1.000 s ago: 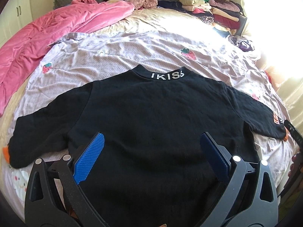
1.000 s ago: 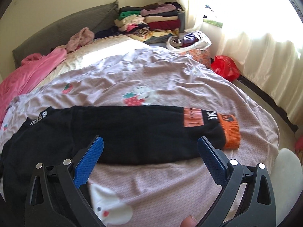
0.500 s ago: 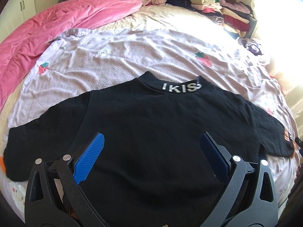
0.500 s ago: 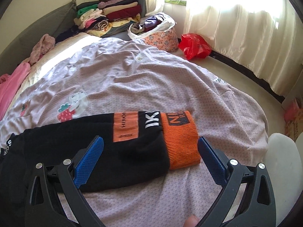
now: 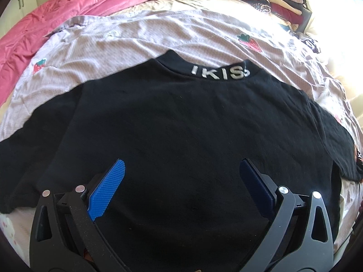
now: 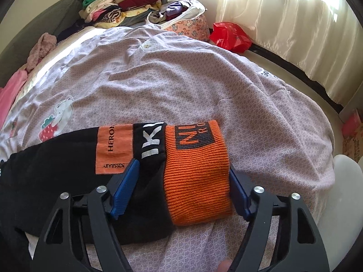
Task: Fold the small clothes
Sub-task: 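Lift the sock with the right tool and lay it on the sweatshirt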
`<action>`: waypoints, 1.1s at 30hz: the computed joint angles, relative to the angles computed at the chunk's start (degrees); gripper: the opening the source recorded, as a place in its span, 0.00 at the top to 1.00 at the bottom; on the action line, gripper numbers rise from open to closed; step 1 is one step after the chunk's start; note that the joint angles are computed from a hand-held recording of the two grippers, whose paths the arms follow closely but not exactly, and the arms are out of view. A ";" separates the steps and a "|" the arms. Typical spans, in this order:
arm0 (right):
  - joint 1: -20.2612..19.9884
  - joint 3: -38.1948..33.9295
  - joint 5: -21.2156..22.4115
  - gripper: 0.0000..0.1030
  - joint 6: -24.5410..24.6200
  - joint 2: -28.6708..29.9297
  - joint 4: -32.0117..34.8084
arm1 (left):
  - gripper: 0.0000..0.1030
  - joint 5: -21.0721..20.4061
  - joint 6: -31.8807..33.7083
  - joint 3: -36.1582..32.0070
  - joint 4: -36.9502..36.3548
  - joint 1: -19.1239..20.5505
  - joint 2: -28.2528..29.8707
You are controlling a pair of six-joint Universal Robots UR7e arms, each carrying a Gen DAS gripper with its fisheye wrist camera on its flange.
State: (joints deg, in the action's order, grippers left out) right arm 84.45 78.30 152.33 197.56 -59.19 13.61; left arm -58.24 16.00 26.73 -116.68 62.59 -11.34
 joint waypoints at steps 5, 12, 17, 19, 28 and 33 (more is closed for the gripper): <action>1.49 4.42 -2.16 0.76 -6.25 -3.26 -7.73 | 0.08 -1.22 1.44 4.10 -2.31 -0.12 -1.98; 6.35 7.08 -6.13 0.85 -16.49 -5.76 -17.46 | 0.08 -3.62 2.70 7.68 -5.33 -0.73 -4.49; 10.16 2.94 -10.45 0.85 -22.75 -2.91 -18.65 | 0.08 -5.20 2.34 8.71 -5.89 -0.84 -5.72; 11.48 0.02 -12.42 0.85 -24.03 -0.77 -17.41 | 0.08 -5.25 2.61 9.94 -6.94 -0.89 -6.54; 14.67 -21.10 -22.82 0.85 -25.16 14.49 -3.77 | 0.08 -6.58 2.03 10.44 -6.19 -0.21 -7.61; 15.50 -33.76 -25.61 0.85 -25.14 23.12 3.40 | 0.08 -6.71 1.31 10.56 -5.35 0.42 -7.90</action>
